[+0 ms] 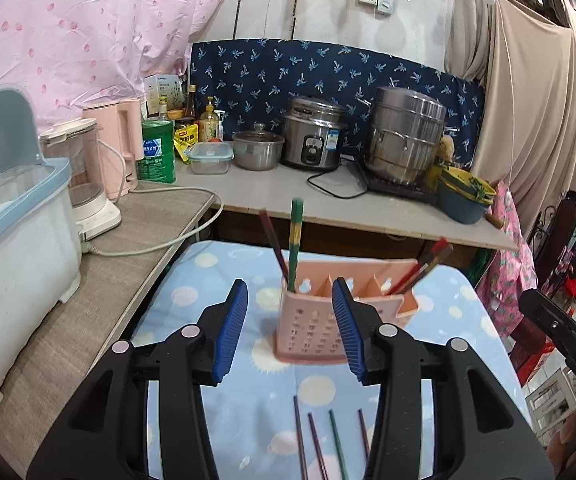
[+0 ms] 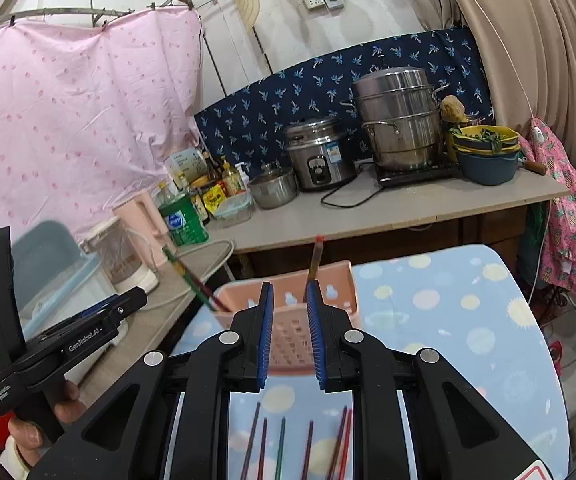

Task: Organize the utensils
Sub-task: 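Move both open tools back down to the remaining chopsticks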

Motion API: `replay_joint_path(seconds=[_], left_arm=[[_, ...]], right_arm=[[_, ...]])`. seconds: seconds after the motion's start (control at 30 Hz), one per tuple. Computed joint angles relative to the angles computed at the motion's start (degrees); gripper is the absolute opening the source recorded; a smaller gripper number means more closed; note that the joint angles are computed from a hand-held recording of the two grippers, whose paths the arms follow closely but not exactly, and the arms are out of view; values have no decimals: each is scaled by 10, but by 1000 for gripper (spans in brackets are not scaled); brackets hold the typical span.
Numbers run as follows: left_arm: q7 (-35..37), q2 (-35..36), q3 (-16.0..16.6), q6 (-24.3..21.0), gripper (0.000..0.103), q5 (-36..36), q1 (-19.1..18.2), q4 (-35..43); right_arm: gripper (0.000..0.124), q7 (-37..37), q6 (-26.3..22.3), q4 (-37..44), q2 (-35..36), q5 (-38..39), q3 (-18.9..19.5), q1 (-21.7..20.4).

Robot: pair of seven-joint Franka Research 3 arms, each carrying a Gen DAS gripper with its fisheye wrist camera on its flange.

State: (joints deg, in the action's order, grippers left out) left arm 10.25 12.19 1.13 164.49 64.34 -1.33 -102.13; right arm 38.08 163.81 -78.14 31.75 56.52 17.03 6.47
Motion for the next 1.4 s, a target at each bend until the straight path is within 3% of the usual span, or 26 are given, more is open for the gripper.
replay_joint_path(seconds=[0.1, 0.23, 0.7, 1.0, 1.33, 1.4], left_arm=[[-7, -19, -4, 2, 42, 5, -1, -37], [-41, -50, -13, 0, 42, 33, 0, -94], [-113, -103, -54, 12, 42, 72, 15, -222], [-123, -110, -65, 23, 42, 66, 13, -275], [-117, -100, -69, 26, 42, 53, 4, -298], [-115, -98, -69, 27, 48, 50, 1, -300]], right_arm=[[18, -47, 13, -67, -37, 39, 17, -18], [18, -98, 18, -144, -80, 90, 12, -19], [18, -254, 68, -328, -172, 213, -42, 42], [18, -240, 77, -386, -177, 206, -66, 69], [18, -197, 85, -401, -162, 169, -62, 66], [18, -181, 85, -401, -157, 154, -62, 66]])
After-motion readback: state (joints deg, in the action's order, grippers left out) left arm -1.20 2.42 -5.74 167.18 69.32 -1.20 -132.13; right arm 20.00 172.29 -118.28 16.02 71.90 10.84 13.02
